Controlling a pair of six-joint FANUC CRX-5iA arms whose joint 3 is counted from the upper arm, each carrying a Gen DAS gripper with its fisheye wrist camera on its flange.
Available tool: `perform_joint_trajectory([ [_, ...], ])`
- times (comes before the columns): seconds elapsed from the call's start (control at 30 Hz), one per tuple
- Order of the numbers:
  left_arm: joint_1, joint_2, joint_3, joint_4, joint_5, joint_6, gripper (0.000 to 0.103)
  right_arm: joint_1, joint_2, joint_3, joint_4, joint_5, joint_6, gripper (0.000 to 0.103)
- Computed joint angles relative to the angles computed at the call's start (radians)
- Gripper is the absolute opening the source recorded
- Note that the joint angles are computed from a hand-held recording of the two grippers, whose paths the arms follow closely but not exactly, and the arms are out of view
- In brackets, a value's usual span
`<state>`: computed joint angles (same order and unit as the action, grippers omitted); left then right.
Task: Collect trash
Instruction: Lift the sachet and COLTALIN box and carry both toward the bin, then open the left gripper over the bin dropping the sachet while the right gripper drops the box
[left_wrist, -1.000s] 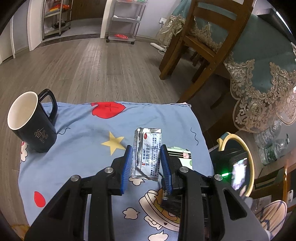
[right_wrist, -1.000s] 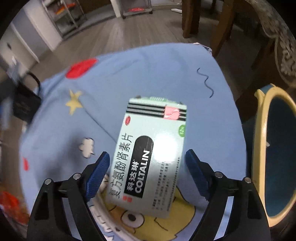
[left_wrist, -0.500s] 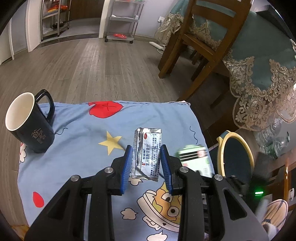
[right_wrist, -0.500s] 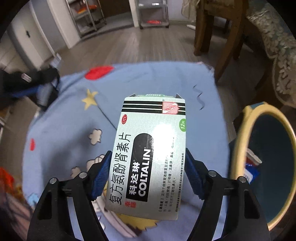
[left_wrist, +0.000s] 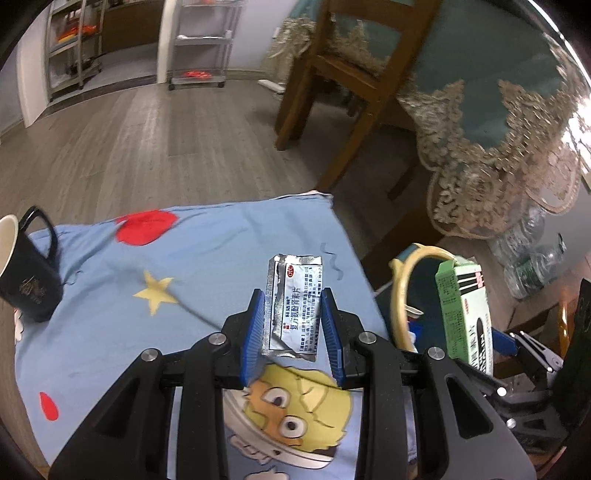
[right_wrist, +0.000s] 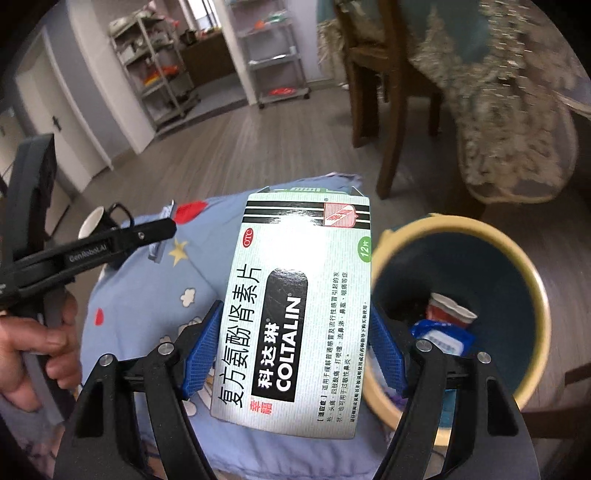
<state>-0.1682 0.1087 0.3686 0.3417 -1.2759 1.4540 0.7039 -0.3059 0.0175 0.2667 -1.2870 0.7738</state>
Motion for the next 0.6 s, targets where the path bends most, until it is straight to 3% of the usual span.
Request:
perform_joint_trajectory([
  [0.6,-0.200,0.098,0.088,0.025,0.002,-0.011,0.030,-0.119,-0.177,-0.143,0.108,0.008,-0.168,0.075],
])
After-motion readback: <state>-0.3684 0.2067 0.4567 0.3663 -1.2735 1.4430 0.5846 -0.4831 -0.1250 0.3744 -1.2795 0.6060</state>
